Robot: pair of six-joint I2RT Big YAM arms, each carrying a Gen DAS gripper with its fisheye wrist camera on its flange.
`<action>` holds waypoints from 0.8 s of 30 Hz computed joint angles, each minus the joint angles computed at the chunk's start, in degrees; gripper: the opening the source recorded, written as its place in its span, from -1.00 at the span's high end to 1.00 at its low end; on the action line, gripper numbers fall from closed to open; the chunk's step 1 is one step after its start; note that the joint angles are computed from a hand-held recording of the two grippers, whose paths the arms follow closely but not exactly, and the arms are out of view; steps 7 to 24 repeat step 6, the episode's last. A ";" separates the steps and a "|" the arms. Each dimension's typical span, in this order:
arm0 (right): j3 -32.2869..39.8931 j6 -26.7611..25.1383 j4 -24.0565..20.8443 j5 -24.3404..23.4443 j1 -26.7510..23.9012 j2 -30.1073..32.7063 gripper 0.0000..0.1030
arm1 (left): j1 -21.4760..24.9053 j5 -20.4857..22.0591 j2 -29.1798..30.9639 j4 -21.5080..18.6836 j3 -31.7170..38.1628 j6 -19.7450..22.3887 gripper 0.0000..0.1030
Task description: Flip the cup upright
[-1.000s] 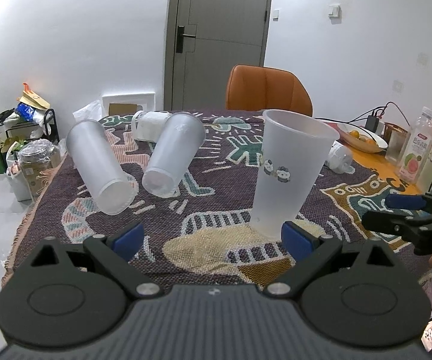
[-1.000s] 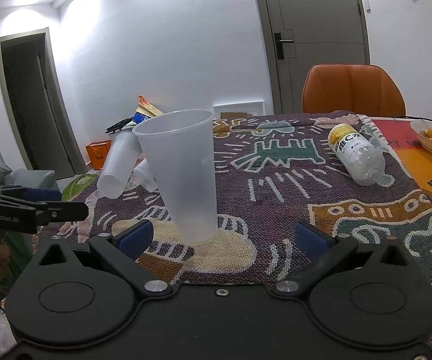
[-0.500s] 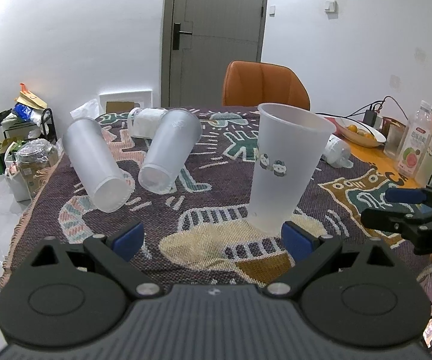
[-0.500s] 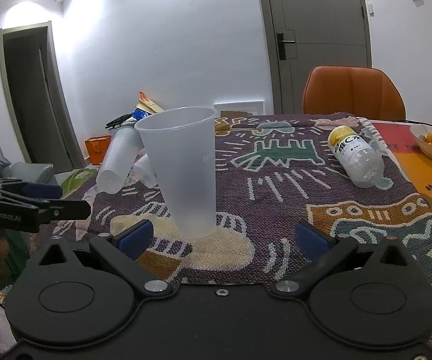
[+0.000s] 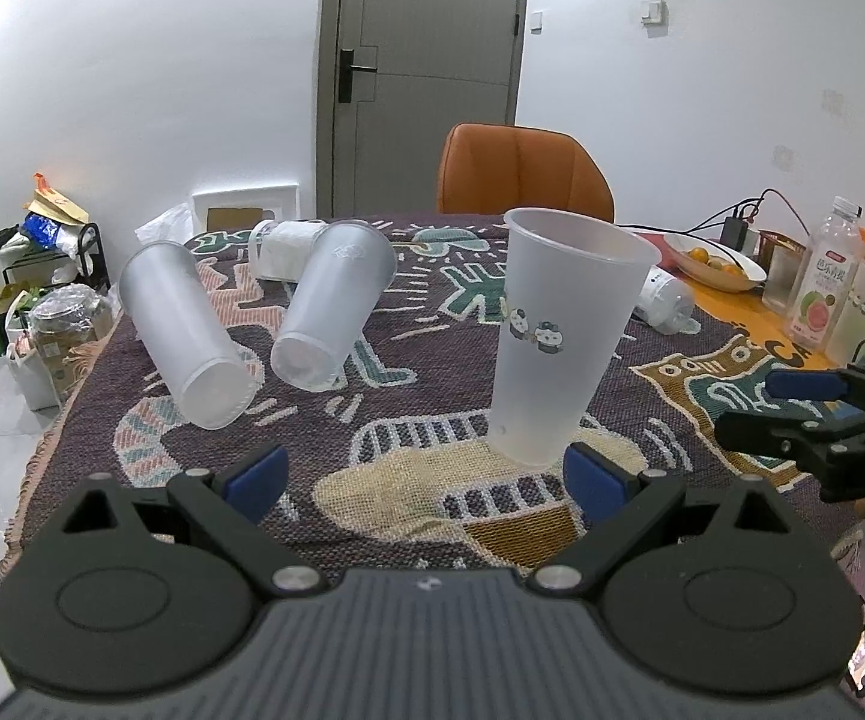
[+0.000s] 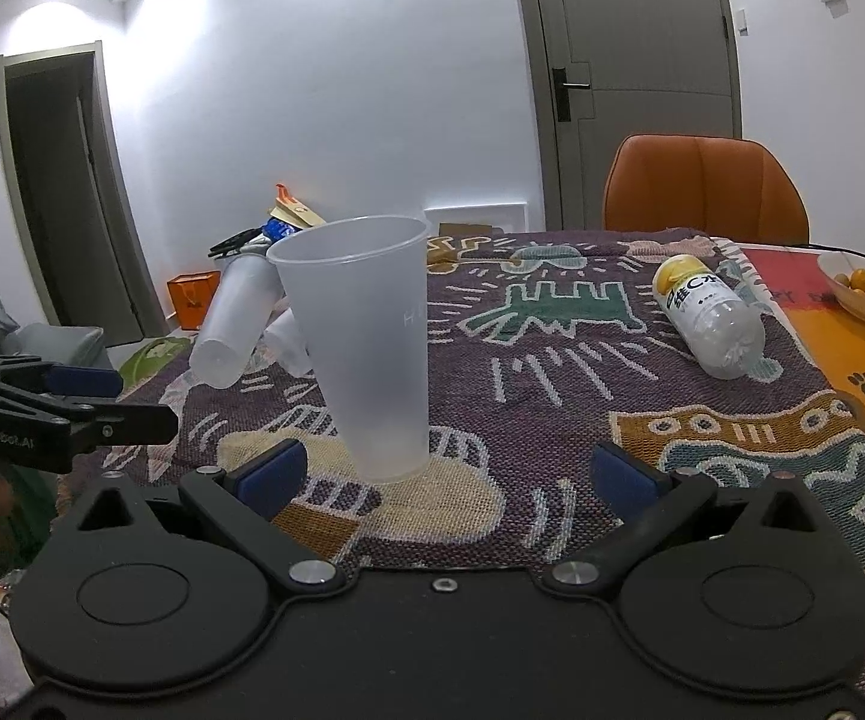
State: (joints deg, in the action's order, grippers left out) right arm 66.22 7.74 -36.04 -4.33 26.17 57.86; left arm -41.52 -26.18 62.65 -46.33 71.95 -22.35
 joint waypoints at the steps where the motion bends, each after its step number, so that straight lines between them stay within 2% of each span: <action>1: 0.00 0.01 -0.01 0.01 0.02 -0.01 -1.00 | 0.00 0.01 -0.02 0.11 -0.04 0.06 -0.89; 24: 0.03 0.08 -0.18 0.08 0.04 0.15 -1.00 | -0.18 -0.36 -0.41 0.94 -0.47 0.50 -0.89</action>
